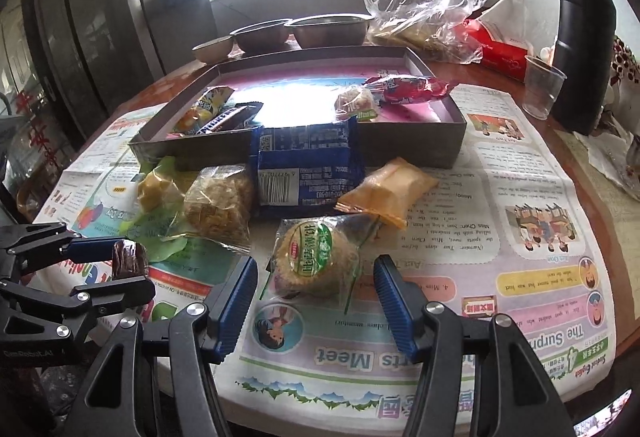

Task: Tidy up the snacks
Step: 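Grasp the brown chocolate square with the left tool while the right tool grasps the round biscuit pack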

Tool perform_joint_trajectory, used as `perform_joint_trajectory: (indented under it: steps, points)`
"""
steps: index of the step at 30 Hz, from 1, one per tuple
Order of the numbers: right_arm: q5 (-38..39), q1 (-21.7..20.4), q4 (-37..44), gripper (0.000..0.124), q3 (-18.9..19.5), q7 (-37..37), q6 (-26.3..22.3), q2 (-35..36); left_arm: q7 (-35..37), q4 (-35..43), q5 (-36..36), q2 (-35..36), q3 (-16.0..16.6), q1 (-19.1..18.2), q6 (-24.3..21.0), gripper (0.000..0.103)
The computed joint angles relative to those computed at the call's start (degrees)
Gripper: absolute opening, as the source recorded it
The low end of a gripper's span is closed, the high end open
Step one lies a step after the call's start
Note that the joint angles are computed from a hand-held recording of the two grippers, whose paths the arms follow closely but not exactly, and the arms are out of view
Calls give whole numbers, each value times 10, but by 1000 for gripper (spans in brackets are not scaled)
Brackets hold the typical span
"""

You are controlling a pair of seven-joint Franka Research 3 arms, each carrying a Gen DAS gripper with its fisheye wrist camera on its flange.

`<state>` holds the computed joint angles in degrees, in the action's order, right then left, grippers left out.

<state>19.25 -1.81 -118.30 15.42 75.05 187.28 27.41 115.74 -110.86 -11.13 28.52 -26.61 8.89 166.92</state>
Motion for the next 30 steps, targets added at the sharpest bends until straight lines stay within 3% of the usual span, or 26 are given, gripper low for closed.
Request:
perform_joint_trajectory:
  steps: [6, 12, 14, 19, 22, 24, 27, 30]
  points:
    - [-4, 16, 6, 60, -13, 0, 3, 5, -2, 3, 4, 3, 1, -3, 1, 51]
    - [-11, 63, 9, 59, -58, 2, 21, 10, -10, 0, 15, 3, 6, -8, 10, 50]
    - [-13, 80, 7, 51, -75, 3, 28, 11, -16, -1, 23, 2, 12, -13, 14, 43]
    - [-31, 42, -2, 45, -40, 4, 35, 8, -26, -4, 38, 0, 15, -15, 17, 38]
    - [-56, -41, -6, 44, 42, 5, 27, 12, -27, -7, 41, -3, 11, -11, 17, 38]
    - [-58, -39, -10, 44, 41, 6, 31, 8, -28, -12, 41, -7, 8, -7, 22, 38]
    - [-72, -81, -17, 44, 81, 14, 34, 7, -27, -18, 36, -11, -2, 2, 31, 38]
    - [-84, -97, -25, 44, 96, 24, 44, 2, -26, -23, 31, -15, -11, 12, 39, 38]
